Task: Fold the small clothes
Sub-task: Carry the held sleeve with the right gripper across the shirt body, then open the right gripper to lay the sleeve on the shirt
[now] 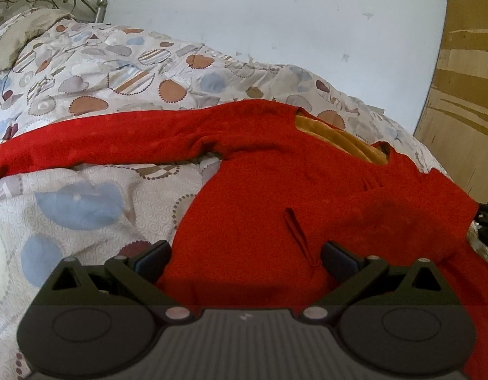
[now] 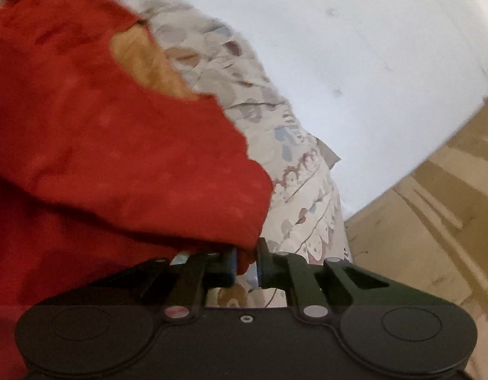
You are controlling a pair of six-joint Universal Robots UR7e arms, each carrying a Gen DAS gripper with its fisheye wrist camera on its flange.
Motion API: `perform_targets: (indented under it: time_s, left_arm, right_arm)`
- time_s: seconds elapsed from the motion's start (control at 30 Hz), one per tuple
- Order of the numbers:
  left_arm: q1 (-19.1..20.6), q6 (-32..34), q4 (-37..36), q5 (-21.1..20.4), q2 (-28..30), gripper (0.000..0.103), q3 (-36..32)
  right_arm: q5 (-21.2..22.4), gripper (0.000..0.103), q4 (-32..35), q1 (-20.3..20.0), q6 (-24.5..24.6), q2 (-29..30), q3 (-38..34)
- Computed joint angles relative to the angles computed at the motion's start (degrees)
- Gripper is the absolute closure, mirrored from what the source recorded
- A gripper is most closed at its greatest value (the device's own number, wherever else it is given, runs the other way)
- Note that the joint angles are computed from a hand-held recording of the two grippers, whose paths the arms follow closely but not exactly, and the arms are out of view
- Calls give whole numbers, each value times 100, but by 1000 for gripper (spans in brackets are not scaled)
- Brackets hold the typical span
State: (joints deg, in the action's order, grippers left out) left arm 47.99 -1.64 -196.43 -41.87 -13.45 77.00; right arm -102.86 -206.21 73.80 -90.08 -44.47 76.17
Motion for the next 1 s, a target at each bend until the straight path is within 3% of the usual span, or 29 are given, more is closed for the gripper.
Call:
perform_targets:
  time_s: [0.03,0.17,0.23,0.37,0.47,0.53,0.6,0.7,0.77,0.8,0.83,0.9,1.0]
  left_arm:
    - [0,0,0,0,0,0,0]
    - [-6,31,-14,21,10,0,-6]
    - [-9,46,-16,34,18,0,-16]
    - [-9,51,-27,35,20,0,-15]
    - [-8,47,-34,29,20,0,-11]
    - [-9,50,-40,30,22,0,-11]
    - [-7,56,-39,33,23,0,-17]
    - [-8,51,-45,29,21,0,-8]
    - [-7,54,-49,29,23,0,-11]
    - [-9,57,-52,32,24,0,-9]
    - [-7,62,-55,33,25,0,-12]
    - [-10,63,-59,38,30,0,-16]
    - [-6,74,-60,41,30,0,-18]
  right_arm:
    - [-95,93,112,35,361,-127,100]
    - [-596,93,1047,5,2761,-458,96]
    - [-553,93,1353,-79,3291,-489,60]
    - [-665,92,1128,-19,2952,-353,-2]
    - [-753,81,1231,-10,3081,-404,7]
    - [-690,49,1235,-52,3381,-532,131]
    - [-688,29,1238,-105,3684,-675,249]
    - [-775,26,1192,-161,4105,-781,298]
    - [-734,19,819,-191,4233,-767,324]
    - [-747,11,651,-186,4250,-725,279]
    - [-648,2,363,-202,4210,-660,251]
    - [-440,1,24,-200,4284,-552,172]
    - [99,1,113,-215,4177,-417,-11]
